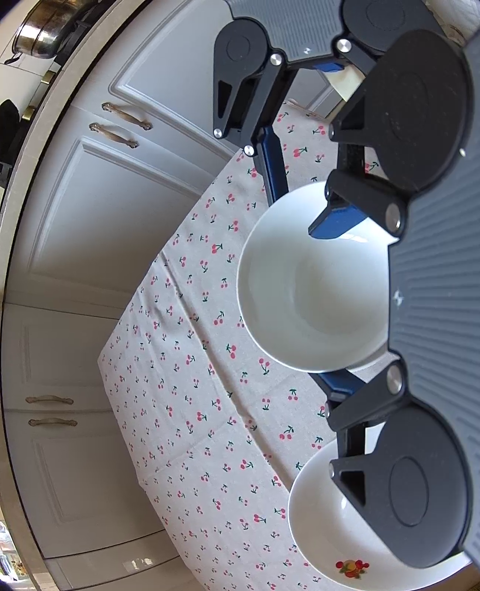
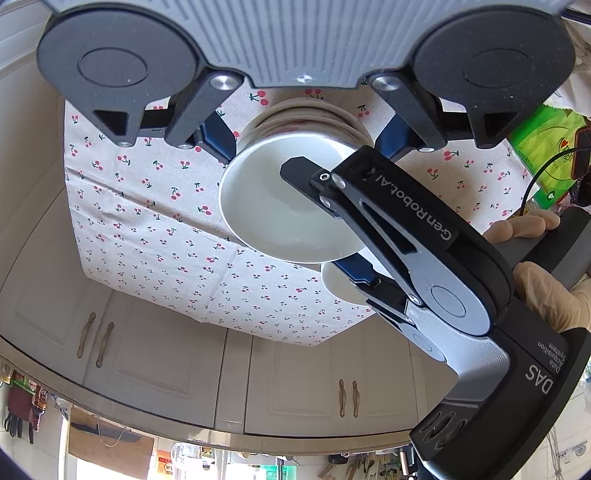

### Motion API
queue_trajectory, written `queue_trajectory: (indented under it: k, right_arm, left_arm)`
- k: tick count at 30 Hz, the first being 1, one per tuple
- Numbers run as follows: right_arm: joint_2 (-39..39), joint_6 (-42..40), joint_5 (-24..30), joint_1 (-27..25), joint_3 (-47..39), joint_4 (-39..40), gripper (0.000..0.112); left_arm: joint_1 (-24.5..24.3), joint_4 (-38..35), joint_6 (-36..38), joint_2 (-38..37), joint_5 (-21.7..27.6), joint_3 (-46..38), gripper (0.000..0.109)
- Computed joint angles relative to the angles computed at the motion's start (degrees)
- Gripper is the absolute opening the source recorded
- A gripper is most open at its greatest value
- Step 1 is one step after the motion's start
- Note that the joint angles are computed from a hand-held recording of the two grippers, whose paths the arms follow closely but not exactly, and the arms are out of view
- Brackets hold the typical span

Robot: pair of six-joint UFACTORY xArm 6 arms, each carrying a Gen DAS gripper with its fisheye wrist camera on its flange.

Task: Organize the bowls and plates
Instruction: 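Lower the bowl onto the stacked bowls and open the left gripper, then grasp the bowl stack with the left gripper while the right gripper grasps its opposite rim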

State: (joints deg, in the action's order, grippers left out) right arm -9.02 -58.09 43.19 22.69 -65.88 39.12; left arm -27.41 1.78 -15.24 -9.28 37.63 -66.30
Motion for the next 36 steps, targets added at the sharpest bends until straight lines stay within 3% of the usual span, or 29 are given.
queue_trajectory:
  k: [20, 25, 29, 36]
  right_arm:
    - [-0.01, -0.11, 0.17, -0.12, -0.31, -0.51, 0.085]
    - [0.84, 0.64, 2.37, -0.55, -1.41, -1.20, 0.086]
    - [-0.94, -3.46, 0.79, -0.54, 0.44, 1.63, 0.100]
    - [-1.80, -5.98, -0.40, -0.75, 1.26, 3.52, 0.103]
  left_arm:
    - [-0.50, 1.48, 2.13, -0.04, -1.16, 0.80, 0.079]
    - [0.09, 1.05, 2.24, -0.58, -2.08, 1.36, 0.080]
    - [1.13, 2.63, 0.57, -2.56, -3.85, 2.64, 0.083]
    - [2.26, 3.45, -1.26, -7.21, -9.16, 7.24, 0.086]
